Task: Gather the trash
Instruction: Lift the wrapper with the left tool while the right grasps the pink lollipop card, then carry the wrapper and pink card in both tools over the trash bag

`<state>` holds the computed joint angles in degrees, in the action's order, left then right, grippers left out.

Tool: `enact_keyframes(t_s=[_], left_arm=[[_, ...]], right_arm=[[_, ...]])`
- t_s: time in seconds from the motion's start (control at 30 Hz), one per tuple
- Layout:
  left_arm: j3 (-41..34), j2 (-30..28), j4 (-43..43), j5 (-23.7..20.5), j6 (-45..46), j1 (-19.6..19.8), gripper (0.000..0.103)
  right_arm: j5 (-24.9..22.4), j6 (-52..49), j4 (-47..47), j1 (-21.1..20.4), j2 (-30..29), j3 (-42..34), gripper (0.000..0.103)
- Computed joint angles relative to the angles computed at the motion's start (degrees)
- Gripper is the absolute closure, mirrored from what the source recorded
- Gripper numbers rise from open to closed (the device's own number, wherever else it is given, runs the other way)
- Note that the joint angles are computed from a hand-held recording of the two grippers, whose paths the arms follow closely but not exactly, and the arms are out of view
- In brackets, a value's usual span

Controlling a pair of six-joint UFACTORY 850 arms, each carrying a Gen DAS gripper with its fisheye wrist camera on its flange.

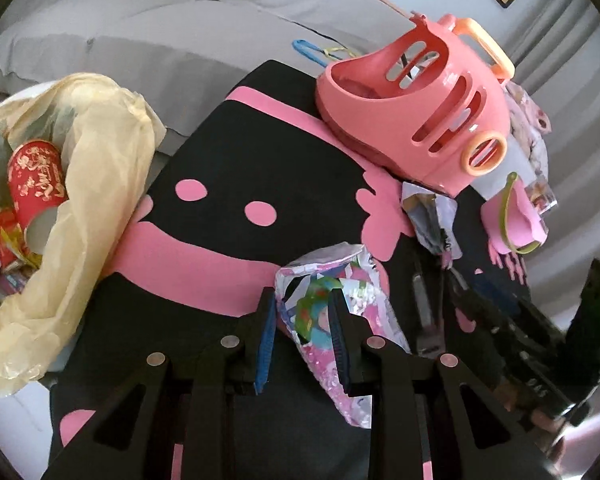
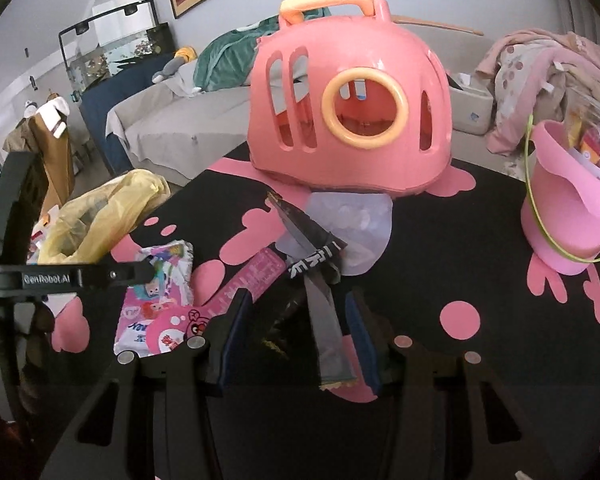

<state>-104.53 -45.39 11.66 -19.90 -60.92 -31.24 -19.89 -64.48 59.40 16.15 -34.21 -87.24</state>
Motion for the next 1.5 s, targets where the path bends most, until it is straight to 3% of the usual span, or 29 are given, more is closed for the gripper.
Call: enact_keyframes(t_s=[0.13,0.33,0.43,0.5,0.53,0.6,0.67,0.8,0.97,1.27,1.4,1.5], left_arm=[[1.41,0.72,-5.56,0.89,4.95,-0.23,0.076],[-2.83,-1.67,3.64,-2.73,-0.33,-1.82,0.076],[-4.3,-2.59,6.34,-3.88,-1.8,-2.19,0.076],[-4.14,-2.5,5.96,-3.65,-1.63,-2.1,0.081],[-3.66,-2.29,4.08,-3.13,-0.2,-1.87,0.091],[-1.66,-1.2,2.05,-1.39,0.87,-1.52,0.092],[0.1,0.03,6.47,-1.13,-2.81,-1.73,0.093],[4.86,3.65,16.18,0.17,-11.26,-1.88,0.094],[10.76,8.37,30.25,-0.56,-24.39,-2.0,0.094],[16.95,12.1,36.99,1.43,-32.92,-1.22,0.094],[18.67,13.08,40.01,2.63,-36.7,-1.14,0.094],[19.8,14.12,44.16,2.72,-40.93,-1.19,0.094]], right_arm=[[1.1,2.31,-1.61,0.0,-0.43,-0.41,0.057],[3.86,5.03,-3.92,0.08,0.34,0.06,0.057],[6.21,-4.76,4.42,0.42,3.14,2.85,0.057],[5.56,-11.27,10.29,0.41,4.7,4.55,0.057],[4.36,-13.77,12.63,0.28,5.39,5.4,0.057],[1.18,-14.77,13.97,0.03,6.31,6.65,0.057],[-0.44,-14.45,13.59,0.29,6.81,7.5,0.057],[-0.13,-7.71,5.94,1.91,6.06,6.96,0.057],[-3.53,2.09,-0.35,3.09,3.05,3.59,0.053],[1.12,23.56,-23.24,6.74,-0.1,0.5,0.05],[1.74,25.31,-25.46,6.96,-0.38,0.21,0.051],[0.83,21.01,-21.92,6.88,-0.14,0.24,0.054]])
